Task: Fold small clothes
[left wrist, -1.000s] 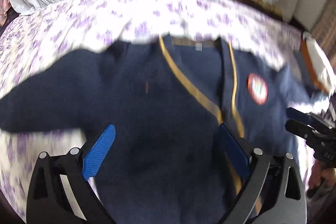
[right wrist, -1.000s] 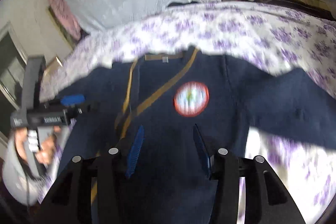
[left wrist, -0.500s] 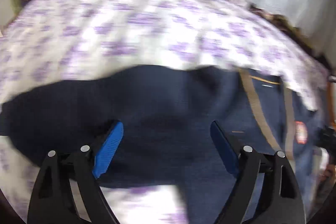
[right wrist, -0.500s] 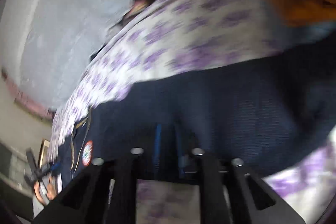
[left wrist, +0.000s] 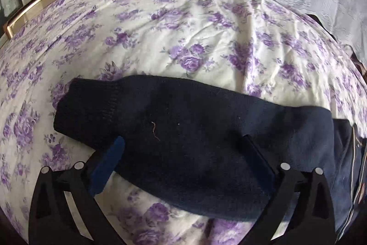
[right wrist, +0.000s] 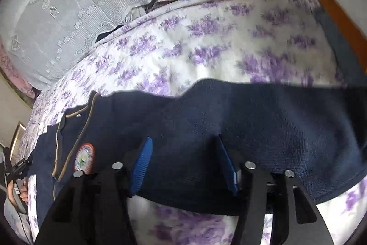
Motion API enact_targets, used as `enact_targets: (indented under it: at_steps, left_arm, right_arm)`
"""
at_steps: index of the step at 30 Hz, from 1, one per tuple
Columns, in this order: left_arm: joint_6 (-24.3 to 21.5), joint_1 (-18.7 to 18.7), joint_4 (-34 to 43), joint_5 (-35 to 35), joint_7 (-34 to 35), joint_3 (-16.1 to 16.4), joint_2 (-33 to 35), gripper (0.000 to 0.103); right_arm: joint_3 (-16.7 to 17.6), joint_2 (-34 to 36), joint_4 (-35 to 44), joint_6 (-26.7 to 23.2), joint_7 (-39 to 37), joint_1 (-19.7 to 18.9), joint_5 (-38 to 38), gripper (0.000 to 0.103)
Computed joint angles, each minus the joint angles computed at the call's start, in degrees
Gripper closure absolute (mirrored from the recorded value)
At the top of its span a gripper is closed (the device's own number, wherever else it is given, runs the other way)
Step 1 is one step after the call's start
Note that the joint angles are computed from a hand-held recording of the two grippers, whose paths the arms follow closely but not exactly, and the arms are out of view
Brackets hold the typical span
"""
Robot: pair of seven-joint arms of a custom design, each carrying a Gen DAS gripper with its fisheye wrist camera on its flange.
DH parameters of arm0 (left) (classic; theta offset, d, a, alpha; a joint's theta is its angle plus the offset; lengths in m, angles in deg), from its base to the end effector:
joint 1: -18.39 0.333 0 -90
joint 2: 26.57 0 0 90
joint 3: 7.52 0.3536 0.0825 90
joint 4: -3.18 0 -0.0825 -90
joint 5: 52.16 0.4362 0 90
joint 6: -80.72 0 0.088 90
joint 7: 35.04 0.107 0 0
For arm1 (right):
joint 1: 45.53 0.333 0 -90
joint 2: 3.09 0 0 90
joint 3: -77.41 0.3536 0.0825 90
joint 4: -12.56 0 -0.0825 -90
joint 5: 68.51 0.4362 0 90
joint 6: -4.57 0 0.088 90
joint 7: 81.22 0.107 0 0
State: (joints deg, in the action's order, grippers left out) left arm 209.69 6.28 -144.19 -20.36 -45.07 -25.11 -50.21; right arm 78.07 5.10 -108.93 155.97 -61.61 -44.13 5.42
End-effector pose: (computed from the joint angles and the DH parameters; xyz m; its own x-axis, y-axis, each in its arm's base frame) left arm 0.3928 -0.2061 0.4149 0.7759 -0.6288 0.0498 -0.5121 -0.6741 -0.5324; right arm 0.6302 -0.0025 0.3749 0.3189 -0.8762 -0.3614 -0.7540 -0.0035 -0.6568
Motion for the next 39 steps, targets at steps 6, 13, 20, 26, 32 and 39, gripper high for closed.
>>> enact_targets:
  at_steps: [6, 13, 20, 26, 32, 39]
  left_arm:
    - [0.89, -1.46, -2.33, 1.96, -3.53, -2.19, -6.91, 0.005]
    - [0.44, -2.13, 7.62, 5.98, 2.44, -4.35, 4.39, 0.004]
    - [-1.13, -3.91, 9.76, 2.08, -0.06, -2.49, 8.32, 0.005]
    - [-2.34, -6.99, 18.42, 11.28, -2.23, -5.47, 13.11, 0.005]
    - [1.27, -11.22, 29.30, 14.34, 1.05, -3.51, 26.37, 0.005]
    - [-2.87, -16.45, 35.05, 14.02, 1.47, 0.42, 34.57, 0.005]
  right_arm:
    - [-1.46, -7.75, -6.13, 7.36, -10.60, 0.44, 8.93, 0.041]
    - [-4.85, -3.96, -3.92, 3.66, 2.95, -1.38, 1.13, 0.039]
    - [-4.84, -8.84, -7.22, 1.52, -5.65, -4.06, 15.26, 0.039]
    - [-6.02, -8.92, -7.50, 6.28, -1.41, -3.88, 15.05, 0.040]
    - [-5.38, -5.88, -5.46, 9.14, 5.22, -3.35, 10.13, 0.041]
    - [-3.98, 0.23, -0.19, 6.22, 14.19, -5.17, 9.40, 0.041]
